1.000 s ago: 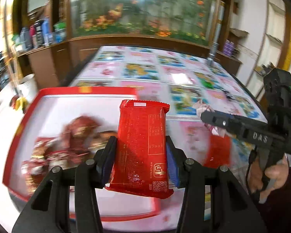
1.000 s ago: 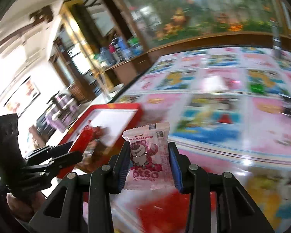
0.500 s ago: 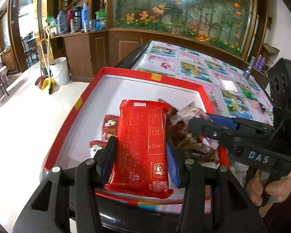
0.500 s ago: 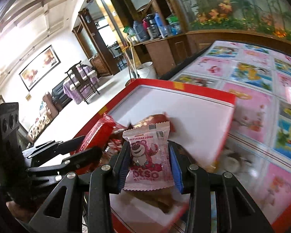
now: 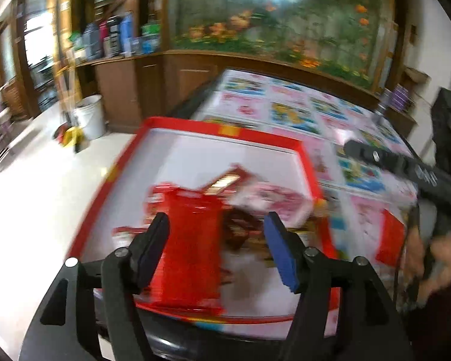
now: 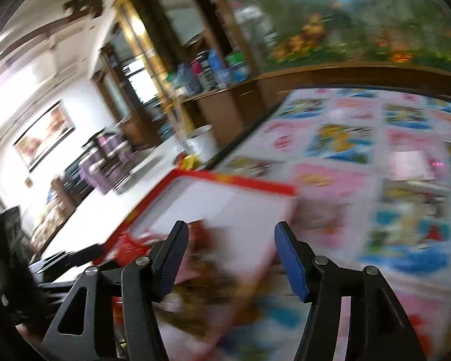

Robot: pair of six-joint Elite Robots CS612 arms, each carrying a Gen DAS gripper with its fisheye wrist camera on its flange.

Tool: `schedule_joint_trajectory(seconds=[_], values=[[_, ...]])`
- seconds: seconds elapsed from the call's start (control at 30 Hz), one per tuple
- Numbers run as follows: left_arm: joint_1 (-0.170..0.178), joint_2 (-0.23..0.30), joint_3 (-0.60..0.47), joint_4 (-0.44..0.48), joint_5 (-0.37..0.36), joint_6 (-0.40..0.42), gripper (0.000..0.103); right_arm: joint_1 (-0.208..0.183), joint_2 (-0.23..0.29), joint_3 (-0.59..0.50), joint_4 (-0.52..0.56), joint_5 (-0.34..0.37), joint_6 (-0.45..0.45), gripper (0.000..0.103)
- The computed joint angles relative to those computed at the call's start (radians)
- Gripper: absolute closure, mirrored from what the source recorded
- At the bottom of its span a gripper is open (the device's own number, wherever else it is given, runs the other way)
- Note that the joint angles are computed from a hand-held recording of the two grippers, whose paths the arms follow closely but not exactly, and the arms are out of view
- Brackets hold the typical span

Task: Organize snacks
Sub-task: 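Grasp a red packet with the left tool while the right tool grasps the black bag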

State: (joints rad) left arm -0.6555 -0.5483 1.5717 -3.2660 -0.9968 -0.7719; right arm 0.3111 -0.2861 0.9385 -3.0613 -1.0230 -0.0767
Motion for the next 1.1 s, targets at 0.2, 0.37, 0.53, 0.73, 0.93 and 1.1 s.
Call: schedule_joint_trajectory(seconds=[0.2, 0.37, 0.53, 0.73, 0.93, 1.1], values=[[-0.017, 0.036, -0.104, 0.002, -0.152, 0.167, 0.035, -0.085, -0.006, 0.005, -0.058, -0.178, 0.155, 0.037], [-0.032, 0.071, -0.209, 0.069, -0.262, 0.279, 0.033, -0.136, 0.013, -0.058, 0.034, -0.422, 0.292, 0.035], [-0.044, 0.104, -0.302, 0.167, -0.326, 0.352, 0.033, -0.158, 0.059, -0.174, 0.189, -0.497, 0.358, 0.035], [-0.050, 0.139, -0.390, 0.265, -0.361, 0.396, 0.033, -0.150, 0.108, -0.277, 0.319, -0.537, 0.340, 0.037], [-0.053, 0.170, -0.448, 0.318, -0.379, 0.415, 0.033, -0.129, 0.130, -0.308, 0.337, -0.674, 0.205, 0.040], [-0.048, 0.202, -0.506, 0.377, -0.385, 0.387, 0.033, -0.134, 0.109, -0.270, 0.323, -0.676, 0.183, 0.067]])
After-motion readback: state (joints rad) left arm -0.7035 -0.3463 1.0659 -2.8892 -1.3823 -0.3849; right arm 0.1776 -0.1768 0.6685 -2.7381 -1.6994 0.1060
